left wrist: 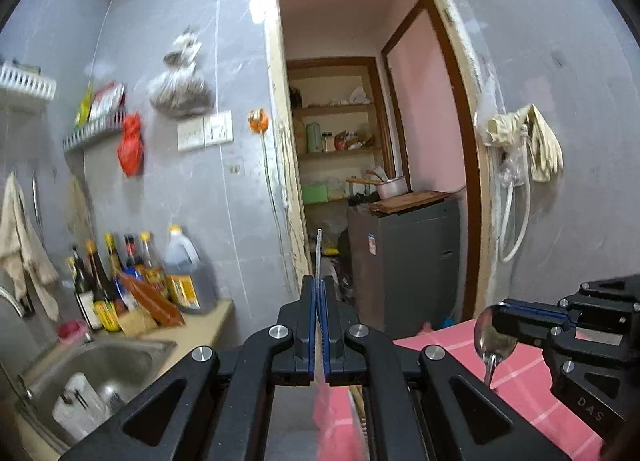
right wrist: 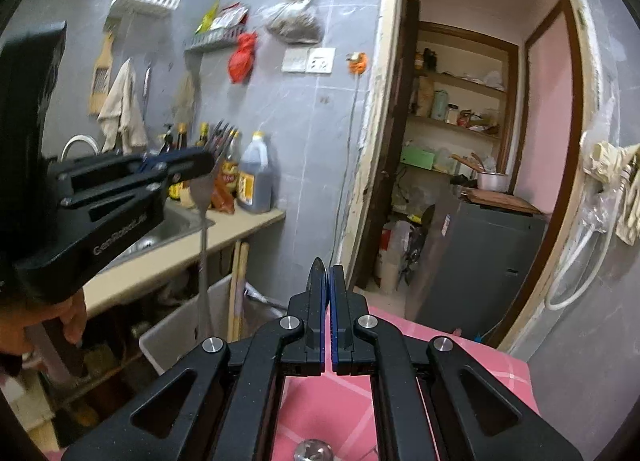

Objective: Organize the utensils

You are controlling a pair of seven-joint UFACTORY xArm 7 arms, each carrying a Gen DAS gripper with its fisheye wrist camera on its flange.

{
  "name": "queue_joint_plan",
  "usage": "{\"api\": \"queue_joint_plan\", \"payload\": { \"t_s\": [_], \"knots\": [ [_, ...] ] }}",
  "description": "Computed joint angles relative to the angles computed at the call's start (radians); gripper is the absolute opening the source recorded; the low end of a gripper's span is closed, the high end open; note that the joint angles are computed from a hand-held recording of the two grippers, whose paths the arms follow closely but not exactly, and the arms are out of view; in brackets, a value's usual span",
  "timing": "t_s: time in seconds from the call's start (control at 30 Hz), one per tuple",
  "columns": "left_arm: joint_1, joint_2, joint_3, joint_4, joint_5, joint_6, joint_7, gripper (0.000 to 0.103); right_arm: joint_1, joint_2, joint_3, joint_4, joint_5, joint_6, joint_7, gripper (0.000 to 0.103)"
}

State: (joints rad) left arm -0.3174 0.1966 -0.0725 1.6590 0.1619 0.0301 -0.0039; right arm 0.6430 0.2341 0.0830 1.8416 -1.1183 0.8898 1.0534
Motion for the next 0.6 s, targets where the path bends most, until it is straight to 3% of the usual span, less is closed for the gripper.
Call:
{"api": "queue_joint_plan", "payload": {
  "t_s": [0.07,0.13,0.2,0.3,0.4,0.6],
  "knots": [
    [-0.044,-0.009,0.054,-0.028,0.066,-0.037,-0.045,0.003,-0.001,0.006,0.005,-0.002,0.013,-0.013,-0.021,0.002],
    [-0.042,-0.011,0.047,-0.032,0.072,-0.027,-0.044,0.003,-0.001,0.018,0.005,0.009,0.030,-0.022,-0.042,0.002],
    [0.000,-0.017,-0.010,-0.039,0.019,-0.003,0.005,0.003,-0.004,0.013,0.004,-0.005,0.055,-0.044,-0.043,0.002],
    [0.079,-0.030,-0.114,-0.050,-0.136,0.059,0.141,0.003,-0.012,0.003,0.005,-0.026,0.090,-0.069,-0.044,0.002],
    [0.127,-0.045,-0.173,-0.047,-0.327,0.150,0.277,0.004,-0.029,-0.018,0.008,-0.069,0.129,-0.109,-0.030,0.003],
    [0.158,-0.081,-0.179,-0.044,-0.676,0.339,0.456,0.007,-0.068,-0.063,0.023,-0.151,0.195,-0.176,0.004,0.005]
  ]
}}
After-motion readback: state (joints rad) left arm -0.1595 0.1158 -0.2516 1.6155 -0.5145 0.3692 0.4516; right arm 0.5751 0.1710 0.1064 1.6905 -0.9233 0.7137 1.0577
